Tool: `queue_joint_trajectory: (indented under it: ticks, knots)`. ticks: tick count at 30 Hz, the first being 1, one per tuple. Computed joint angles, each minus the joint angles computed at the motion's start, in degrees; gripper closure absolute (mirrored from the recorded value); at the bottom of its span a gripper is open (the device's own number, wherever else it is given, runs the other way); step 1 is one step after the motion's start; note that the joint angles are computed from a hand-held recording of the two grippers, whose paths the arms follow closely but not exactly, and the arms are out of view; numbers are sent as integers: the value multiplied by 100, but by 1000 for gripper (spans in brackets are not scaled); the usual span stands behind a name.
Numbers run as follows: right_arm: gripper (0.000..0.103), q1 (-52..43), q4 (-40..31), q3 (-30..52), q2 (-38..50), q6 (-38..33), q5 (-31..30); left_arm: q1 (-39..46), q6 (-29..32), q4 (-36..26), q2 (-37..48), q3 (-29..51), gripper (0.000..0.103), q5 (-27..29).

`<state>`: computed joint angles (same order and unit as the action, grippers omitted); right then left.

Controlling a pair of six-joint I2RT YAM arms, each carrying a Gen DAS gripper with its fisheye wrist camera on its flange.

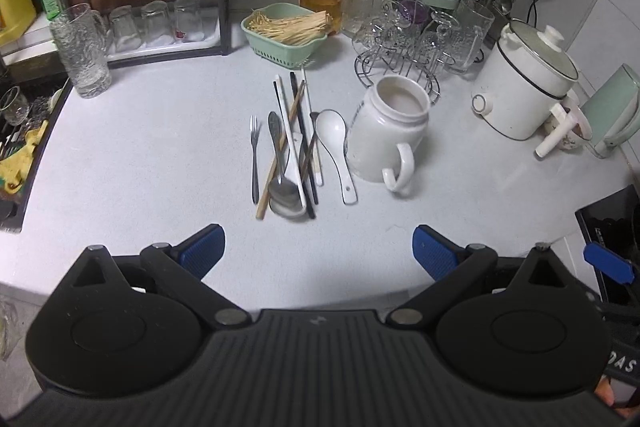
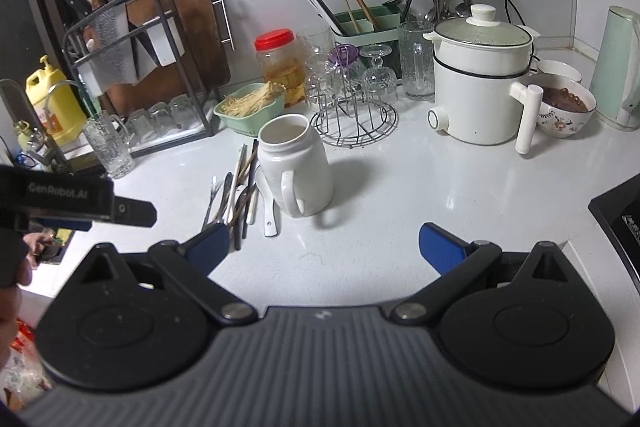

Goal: Organize utensils
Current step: 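Move the right gripper onto the white Starbucks jar and grasp it while the left gripper approaches the utensils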

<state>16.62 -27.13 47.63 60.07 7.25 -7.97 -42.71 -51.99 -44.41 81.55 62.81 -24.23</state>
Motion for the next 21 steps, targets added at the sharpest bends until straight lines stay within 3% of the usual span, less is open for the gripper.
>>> queue_joint_trajectory:
  ticks: [13, 21]
  knots:
    - [0, 445, 806, 414, 1413, 148, 605, 1572, 1352, 1066, 818, 19, 2, 949]
    - [0, 716, 1096, 747, 2134, 228, 771, 2201, 1857, 1520, 1493, 261, 2, 1608]
